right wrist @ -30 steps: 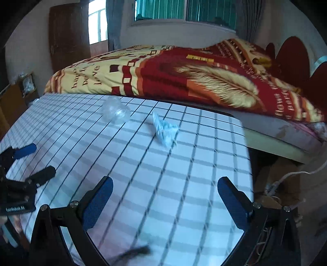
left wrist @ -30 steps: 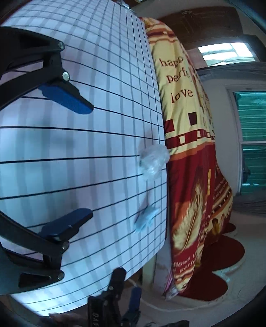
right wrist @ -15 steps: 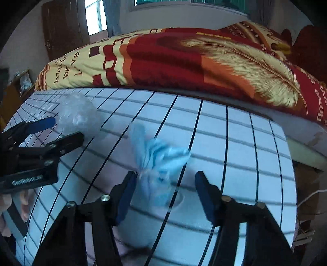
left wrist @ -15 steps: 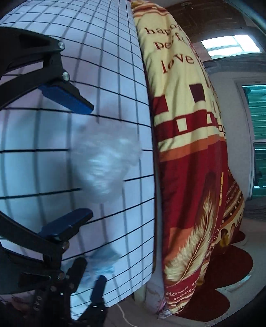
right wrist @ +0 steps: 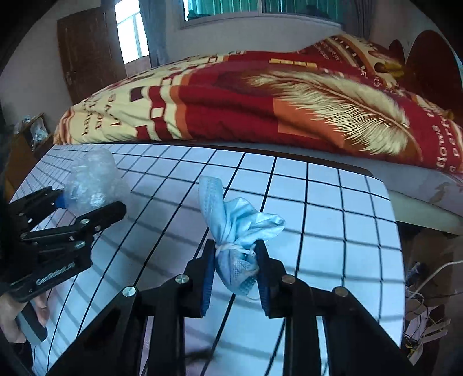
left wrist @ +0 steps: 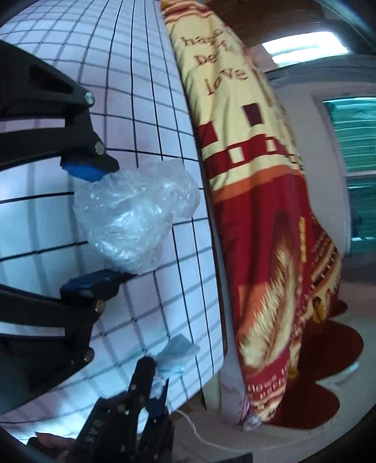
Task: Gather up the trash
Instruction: 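Grasp the blue wrapper with the right gripper while the left grasps the plastic wrap, then carry the blue wrapper and clear plastic wrap over the black trash bin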
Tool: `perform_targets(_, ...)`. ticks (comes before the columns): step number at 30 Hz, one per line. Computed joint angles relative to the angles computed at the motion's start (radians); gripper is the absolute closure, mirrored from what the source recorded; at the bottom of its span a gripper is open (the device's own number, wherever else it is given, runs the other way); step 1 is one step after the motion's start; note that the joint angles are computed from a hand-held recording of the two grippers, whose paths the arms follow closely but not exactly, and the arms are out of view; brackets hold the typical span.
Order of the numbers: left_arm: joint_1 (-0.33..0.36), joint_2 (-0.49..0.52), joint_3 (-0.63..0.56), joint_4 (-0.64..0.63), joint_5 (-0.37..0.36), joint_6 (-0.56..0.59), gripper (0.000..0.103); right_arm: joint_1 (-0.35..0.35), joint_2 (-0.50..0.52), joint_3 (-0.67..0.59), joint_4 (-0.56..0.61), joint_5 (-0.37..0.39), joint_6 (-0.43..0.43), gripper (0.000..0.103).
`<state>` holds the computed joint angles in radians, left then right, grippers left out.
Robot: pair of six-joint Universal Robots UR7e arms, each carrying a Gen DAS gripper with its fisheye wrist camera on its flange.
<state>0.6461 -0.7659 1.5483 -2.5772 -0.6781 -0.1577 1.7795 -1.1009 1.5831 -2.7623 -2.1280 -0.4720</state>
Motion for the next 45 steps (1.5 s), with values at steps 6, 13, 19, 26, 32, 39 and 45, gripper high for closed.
perform_targets(6,-0.088,-0.093,0.125,0.012,-0.002,-0.083,0.049,0.047,-0.11,0.133,-0.044,-0.03,-0.006,0.075)
perform_targets(13,-0.176,-0.199,0.244,0.053,-0.035,-0.213,0.049,0.111,-0.271,0.296,-0.061,-0.07,0.03,0.075)
perform_targets(19,-0.271,-0.277,0.335,0.116,-0.034,-0.295,0.049,0.165,-0.428,0.441,-0.077,-0.104,0.081,0.075)
perform_targets(26,-0.358,-0.317,0.391,0.165,-0.031,-0.357,0.049,0.217,-0.585,0.55,-0.054,-0.149,0.165,0.075)
perform_targets(32,-0.418,-0.34,0.431,0.189,-0.05,-0.402,0.049,0.255,-0.697,0.622,-0.018,-0.195,0.219,0.075)
perform_targets(39,-0.477,-0.346,0.457,0.184,-0.085,-0.422,0.049,0.309,-0.819,0.675,0.053,-0.269,0.279,0.075)
perform_targets(45,-0.502,-0.319,0.459,0.14,-0.131,-0.402,0.049,0.344,-0.927,0.719,0.13,-0.344,0.343,0.075)
